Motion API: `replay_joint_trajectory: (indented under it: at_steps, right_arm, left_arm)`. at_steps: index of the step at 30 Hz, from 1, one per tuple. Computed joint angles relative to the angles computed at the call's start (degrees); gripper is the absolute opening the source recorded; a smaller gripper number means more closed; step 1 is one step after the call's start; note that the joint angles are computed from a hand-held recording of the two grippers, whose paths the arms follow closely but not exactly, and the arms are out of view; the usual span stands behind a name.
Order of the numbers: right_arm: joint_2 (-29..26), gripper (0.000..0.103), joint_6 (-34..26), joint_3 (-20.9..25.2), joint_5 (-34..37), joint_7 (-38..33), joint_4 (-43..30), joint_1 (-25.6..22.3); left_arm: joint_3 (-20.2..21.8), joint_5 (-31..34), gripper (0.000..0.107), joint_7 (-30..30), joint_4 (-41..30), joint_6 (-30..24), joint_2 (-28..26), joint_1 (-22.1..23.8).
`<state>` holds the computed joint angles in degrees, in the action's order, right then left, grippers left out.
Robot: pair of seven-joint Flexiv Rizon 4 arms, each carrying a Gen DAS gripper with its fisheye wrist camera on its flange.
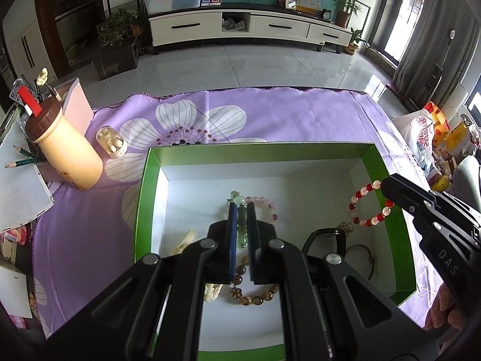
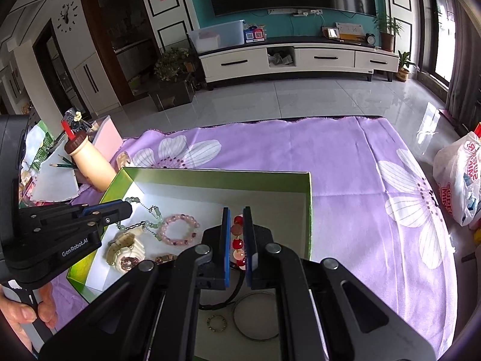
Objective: Organize jewelry
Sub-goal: 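Lower the pendant and red bracelet into the green box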
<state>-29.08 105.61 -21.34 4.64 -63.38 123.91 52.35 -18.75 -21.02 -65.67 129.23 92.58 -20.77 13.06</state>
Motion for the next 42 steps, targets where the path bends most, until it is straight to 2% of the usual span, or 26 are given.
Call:
replay_joint_trajectory:
  at_steps: [17, 21, 29, 42]
  right_arm:
    - [-1.2, 0.007, -2.3, 1.1, -2.2, 2.1, -2.0, -2.1]
    - [-2.0, 0.007, -3.0, 2.0, -3.5, 3.4, -2.8, -3.3]
    - [-3.0, 0.007, -4.3, 2.9, -6.0, 5.7, -3.2, -5.0]
    - [-3.6, 0.007, -6.6, 4.0, -10.1, 7.8, -3.2, -6.4]
  left_arm:
    - [2.4, -0.6, 0.005, -0.1, -1.9, -2.2, -1.1, -1.3]
    - [6.3, -0.1, 0.006, -0.8, -3.7, -3.9, -2.2, -4.3]
    - [11.3, 1.3, 0.006, -2.5, -5.6, -5.9, -4.1, -8.1]
    - [14.5, 4.6, 0.006, -4.5, -6.9, -6.9, -5.3, -10.8]
